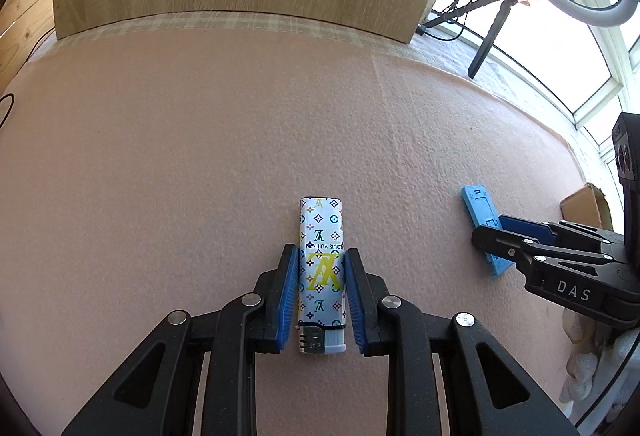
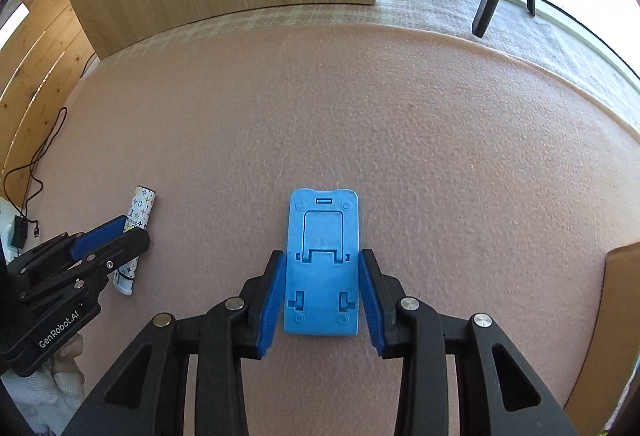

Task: Organize objects
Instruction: 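Carry the lighter and stand over the box, opening the left gripper to drop the lighter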

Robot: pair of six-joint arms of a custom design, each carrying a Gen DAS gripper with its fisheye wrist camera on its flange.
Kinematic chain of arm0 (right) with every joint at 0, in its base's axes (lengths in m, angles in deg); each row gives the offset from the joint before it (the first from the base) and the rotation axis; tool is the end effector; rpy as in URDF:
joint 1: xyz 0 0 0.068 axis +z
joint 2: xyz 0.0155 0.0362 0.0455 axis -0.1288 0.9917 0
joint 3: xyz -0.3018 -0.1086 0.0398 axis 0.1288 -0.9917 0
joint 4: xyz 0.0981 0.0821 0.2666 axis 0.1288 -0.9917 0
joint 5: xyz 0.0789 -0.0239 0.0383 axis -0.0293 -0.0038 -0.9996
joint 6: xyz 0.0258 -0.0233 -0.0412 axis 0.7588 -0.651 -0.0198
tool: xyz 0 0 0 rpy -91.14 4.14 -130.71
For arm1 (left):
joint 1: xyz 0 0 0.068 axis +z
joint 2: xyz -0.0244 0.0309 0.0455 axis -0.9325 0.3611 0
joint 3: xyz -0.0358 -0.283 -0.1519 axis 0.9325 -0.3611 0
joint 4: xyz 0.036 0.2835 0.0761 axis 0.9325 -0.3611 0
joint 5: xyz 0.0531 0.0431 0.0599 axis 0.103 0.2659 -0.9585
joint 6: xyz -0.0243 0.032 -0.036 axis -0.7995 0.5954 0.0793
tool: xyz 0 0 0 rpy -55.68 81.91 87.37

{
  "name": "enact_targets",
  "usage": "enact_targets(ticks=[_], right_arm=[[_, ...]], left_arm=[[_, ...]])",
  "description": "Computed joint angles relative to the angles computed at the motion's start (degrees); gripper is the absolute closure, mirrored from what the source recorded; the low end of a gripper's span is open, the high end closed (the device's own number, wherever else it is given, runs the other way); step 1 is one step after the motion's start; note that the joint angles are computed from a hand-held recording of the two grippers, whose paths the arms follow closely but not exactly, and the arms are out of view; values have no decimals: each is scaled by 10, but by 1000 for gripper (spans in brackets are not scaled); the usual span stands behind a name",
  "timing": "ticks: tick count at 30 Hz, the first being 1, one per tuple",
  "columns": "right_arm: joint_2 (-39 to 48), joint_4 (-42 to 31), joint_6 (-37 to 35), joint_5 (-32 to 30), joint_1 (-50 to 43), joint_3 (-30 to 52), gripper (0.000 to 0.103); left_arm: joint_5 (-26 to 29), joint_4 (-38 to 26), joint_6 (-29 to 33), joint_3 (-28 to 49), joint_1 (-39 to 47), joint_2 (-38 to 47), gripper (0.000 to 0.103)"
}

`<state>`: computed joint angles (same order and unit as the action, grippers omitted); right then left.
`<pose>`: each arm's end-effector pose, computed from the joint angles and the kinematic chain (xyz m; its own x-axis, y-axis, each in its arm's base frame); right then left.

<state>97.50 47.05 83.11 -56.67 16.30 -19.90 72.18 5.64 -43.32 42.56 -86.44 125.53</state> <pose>0.2919 0.1340 0.0966 -0.8593 -0.4053 -0.3119 -0.4624 0.8763 0.1351 0.2102 -0.0657 0.0654 -0.8507 -0.3175 -0.4189 -0.2266 0.9406 -0.2526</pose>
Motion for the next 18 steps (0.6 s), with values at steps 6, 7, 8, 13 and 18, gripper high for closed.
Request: enact_targets(ticks=[6, 7, 8, 13, 18], right_arm=[[-86, 6, -47, -54, -88, -98, 70], [-105, 2, -56, -62, -104, -111, 70], [-129, 1, -57, -70, -116, -130, 70], [-247, -68, -130, -116, -224, -172, 70], [-329, -162, -234, -166, -367, -169, 70]], left_arm=[[-12, -1, -66, -29, -74, -33, 79], [-16, -3, -79, -32, -89, -39, 79], [-24, -9, -95, -35, -110, -48, 79], [-61, -55, -153, -27, -201, -94, 79], [-94, -110, -181, 22, -274, -122, 79]])
